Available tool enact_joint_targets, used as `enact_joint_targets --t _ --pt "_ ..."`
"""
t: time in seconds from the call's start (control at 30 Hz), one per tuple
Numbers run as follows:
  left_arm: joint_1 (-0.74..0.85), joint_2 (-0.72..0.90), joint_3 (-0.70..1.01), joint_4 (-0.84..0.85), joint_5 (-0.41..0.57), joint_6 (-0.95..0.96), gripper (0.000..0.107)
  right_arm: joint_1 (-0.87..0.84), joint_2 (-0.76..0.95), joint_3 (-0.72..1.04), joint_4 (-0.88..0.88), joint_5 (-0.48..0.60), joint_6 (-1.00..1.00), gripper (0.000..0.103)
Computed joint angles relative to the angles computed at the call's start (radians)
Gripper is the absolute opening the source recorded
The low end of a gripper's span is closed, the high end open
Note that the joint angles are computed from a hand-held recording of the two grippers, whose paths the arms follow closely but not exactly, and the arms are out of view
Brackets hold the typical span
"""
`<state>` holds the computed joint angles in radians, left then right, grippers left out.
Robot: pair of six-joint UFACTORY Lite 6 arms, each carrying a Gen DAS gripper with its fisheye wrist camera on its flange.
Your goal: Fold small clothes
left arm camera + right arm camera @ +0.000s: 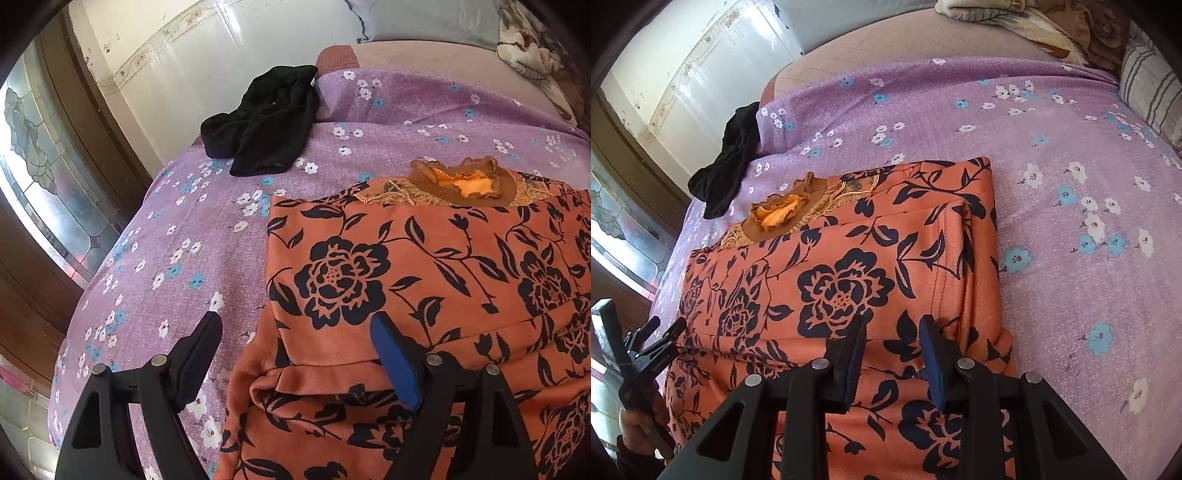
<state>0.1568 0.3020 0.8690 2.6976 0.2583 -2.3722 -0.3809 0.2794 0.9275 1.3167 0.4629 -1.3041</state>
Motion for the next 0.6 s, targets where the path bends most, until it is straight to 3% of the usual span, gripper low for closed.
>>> enact_joint_targets --t 0.17,0.33,0.6 --pt "-0.001 -0.033 -0.018 0.132 -0.015 -0.13 0.083 -0.02 -0.026 -0.009 0.06 0.009 -0.049 0.033" --pt "-0.007 -0.012 -0.004 0.123 -0.026 -0.119 0.083 -0.008 0.06 0.045 -0.032 0.016 0.054 0.033" --pt "0.003 -0.004 0.008 0.179 -0.043 -0.178 0.083 0.011 0.059 0.044 -0.031 -0.001 0.048 0.033"
